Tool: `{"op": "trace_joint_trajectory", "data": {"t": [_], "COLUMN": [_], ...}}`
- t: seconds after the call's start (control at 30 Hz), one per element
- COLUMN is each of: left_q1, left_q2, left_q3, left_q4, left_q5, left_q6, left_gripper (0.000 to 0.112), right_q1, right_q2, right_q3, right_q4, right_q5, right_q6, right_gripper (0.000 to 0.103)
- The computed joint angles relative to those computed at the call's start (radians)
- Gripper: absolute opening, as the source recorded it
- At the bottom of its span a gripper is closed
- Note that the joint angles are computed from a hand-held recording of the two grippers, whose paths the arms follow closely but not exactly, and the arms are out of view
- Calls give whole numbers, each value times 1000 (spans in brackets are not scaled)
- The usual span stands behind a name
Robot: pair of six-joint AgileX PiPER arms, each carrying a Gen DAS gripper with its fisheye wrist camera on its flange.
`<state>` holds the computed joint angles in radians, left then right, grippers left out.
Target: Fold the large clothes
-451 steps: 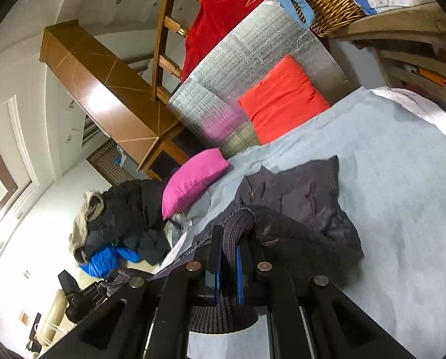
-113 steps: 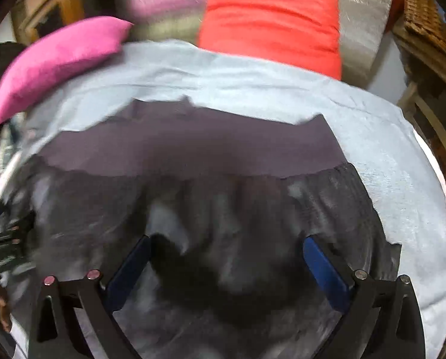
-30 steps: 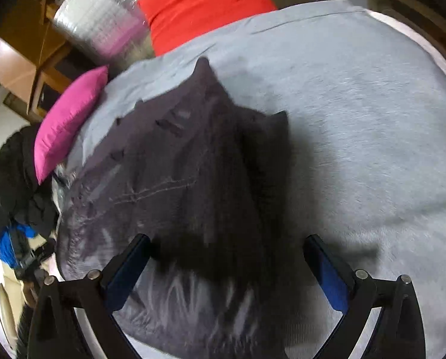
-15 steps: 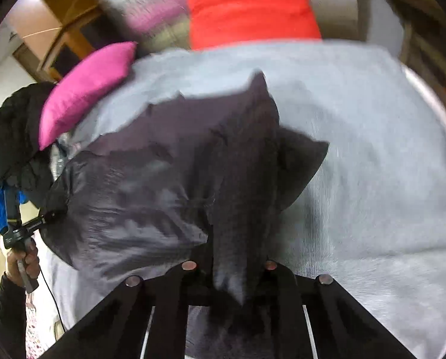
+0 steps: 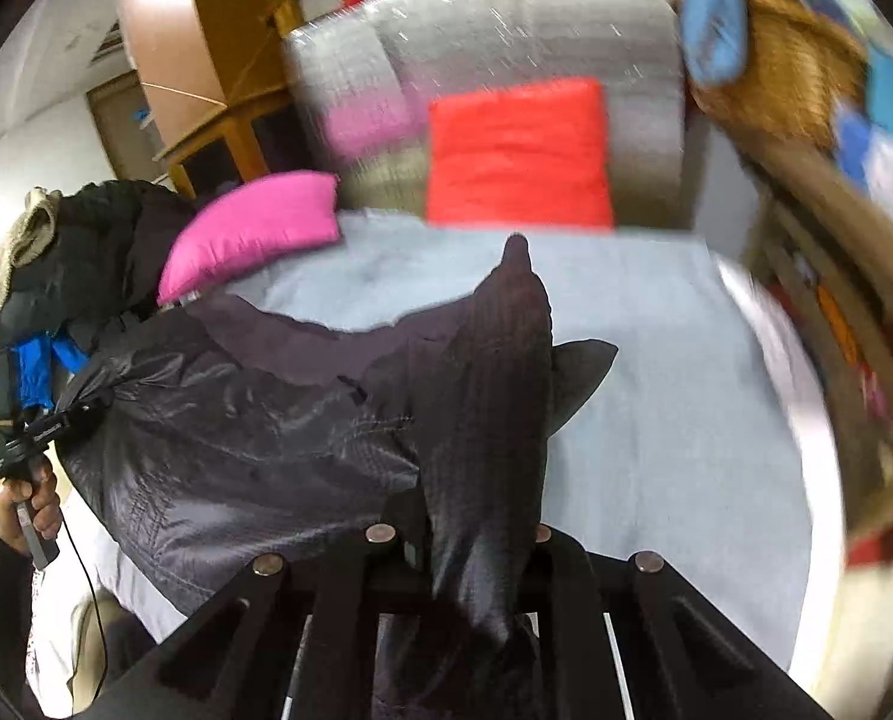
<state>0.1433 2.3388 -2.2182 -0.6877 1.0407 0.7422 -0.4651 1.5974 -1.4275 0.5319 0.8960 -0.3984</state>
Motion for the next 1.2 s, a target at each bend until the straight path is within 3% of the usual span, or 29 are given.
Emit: {"op": "trace_joint_trajectory", "data": {"t": [0.07,0.1,0.13,0.23,0.27,0.33,0.43,0.5,0.6,0.73,0.8,0.93,1.03,1.2], "left_q1": [-12,-28,-36,-11,-5,8,-3,-11,-41,-146,-211,-292,-325,-313], "left_q2": [-19,-10,-5,-47,-61,-107,-215,-274,-335,-404,-400,-372,-305,-254], "left_q3": [178,228,288,385,383,394,517,574,643,783,810,843,808,786], "left_q4": [43,112,156,107,131,163,231,225,161,135,228,364,499,446], "left_q5": [-90,-141,-207,-286,-278,-296,-478,-536,-557,-651,-685,-711,-686,-690], "left_q6": [34,-5,-21,23,-2,-7,-62,-84,-45,20,-65,-199,-330,-315], "left_gripper": [23,31,52,68,71,74,78,79,79,81,81,81,81,92], "right_q1": [-26,-40,-56,-123,-159,-216,-239,-186,-48,233,312,338,304,250], "right_q2": [-17,7,36,44,34,0,-117,-187,-236,-173,-105,13,93,112], "right_q3": [170,247,299,428,449,453,459,441,410,364,340,343,331,359], "right_q4": [45,67,74,211,263,268,209,157,70,-296,-479,-702,-638,-467], "right_q5": [-63,-91,-120,-211,-205,-182,-226,-261,-303,-400,-424,-443,-433,-492], "right_q6": [-58,-72,-71,-183,-218,-223,-143,-66,2,288,451,706,677,515], "right_gripper": [14,19,26,78,80,80,80,80,80,80,80,80,80,84]}}
